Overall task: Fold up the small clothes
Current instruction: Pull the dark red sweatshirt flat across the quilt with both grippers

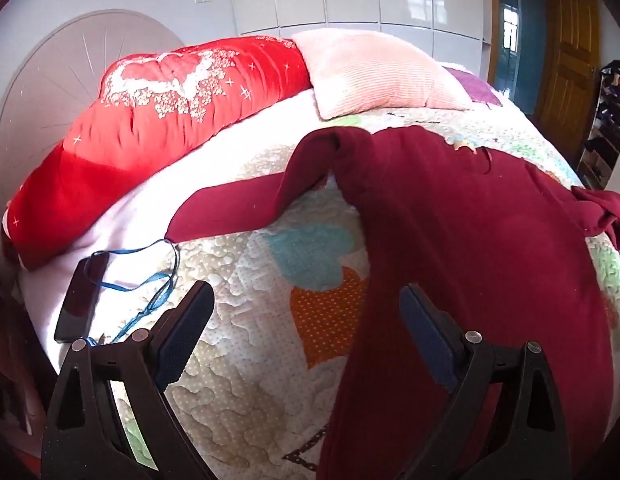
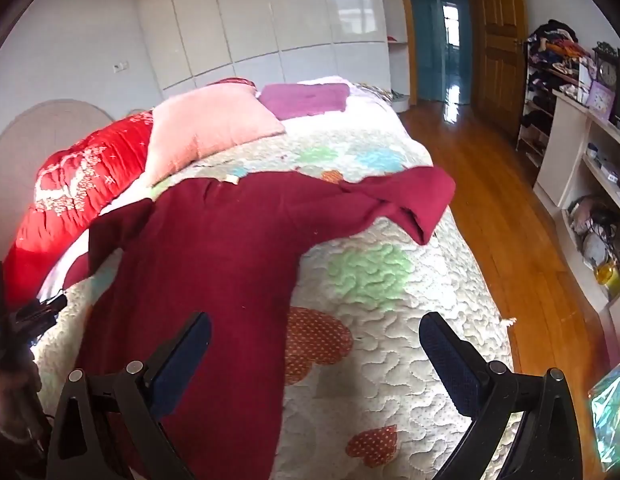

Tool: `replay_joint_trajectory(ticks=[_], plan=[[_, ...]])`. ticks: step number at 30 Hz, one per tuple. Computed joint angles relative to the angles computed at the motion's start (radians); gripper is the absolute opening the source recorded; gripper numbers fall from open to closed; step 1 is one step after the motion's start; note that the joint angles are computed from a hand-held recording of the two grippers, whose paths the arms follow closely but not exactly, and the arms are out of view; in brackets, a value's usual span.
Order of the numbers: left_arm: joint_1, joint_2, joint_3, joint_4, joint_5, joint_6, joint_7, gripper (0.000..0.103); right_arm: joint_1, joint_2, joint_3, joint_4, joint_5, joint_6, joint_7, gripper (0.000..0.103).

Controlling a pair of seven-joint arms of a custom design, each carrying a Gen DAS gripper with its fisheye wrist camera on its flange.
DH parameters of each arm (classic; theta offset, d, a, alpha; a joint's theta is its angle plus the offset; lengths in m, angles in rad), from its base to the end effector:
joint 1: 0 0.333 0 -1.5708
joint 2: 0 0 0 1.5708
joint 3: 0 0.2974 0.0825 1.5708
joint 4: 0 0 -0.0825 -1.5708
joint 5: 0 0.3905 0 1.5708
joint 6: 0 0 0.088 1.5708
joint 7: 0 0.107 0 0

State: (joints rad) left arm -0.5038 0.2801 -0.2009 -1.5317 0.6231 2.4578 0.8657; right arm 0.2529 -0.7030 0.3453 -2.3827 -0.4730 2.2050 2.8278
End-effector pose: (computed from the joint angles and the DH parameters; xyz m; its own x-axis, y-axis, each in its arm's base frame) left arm 0.5396 -0.4364 0.5537 -0.2902 -0.9536 -0.0805 -0.6543 0.2592 -0.7104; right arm 0.3311 0.2388 0.5931 -0.4161 -0.9001 -0.1293 -0.5952 0.3771 -0.7096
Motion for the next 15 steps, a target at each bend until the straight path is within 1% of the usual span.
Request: replay_joint_trajectory(ticks=[1,3,5,6,8,12,15], plan=[[-0.01,-0.003,-0.002,-0.001,0.012,0.003,-0.01,0.094,0.002,0.019,0.005,0.028,-0.002,-0.004,-0.013,0.103],[-0.016,-0.006,-0.009,0.009,0.012,0.009,-0.004,0.094,0.004,0.051,0.01,0.059,-0.018,0.015,-0.031,0.103],[-0.026,0.002,-0.015,0.031,0.012,0.005,0.003,0.094,-0.006,0.114,0.029,0.117,-0.039,0.018,-0.028,0.103],[-0.033,0.008,-0.015,0.043,0.015,0.003,0.003,0.094,-0.004,0.14,0.029,0.137,-0.045,0.024,-0.026,0.103],[-0.045,0.018,-0.013,0.06,0.027,0.005,0.004,0.094,0.007,0.177,0.023,0.168,-0.052,0.054,-0.014,0.103],[-0.059,0.043,-0.013,0.1,0.017,0.012,0.023,0.094,0.015,0.253,0.011,0.224,-0.083,0.152,0.023,0.103],[-0.066,0.062,-0.009,0.119,0.002,0.026,0.031,0.094,0.01,0.314,0.013,0.271,-0.125,0.167,0.059,0.103]])
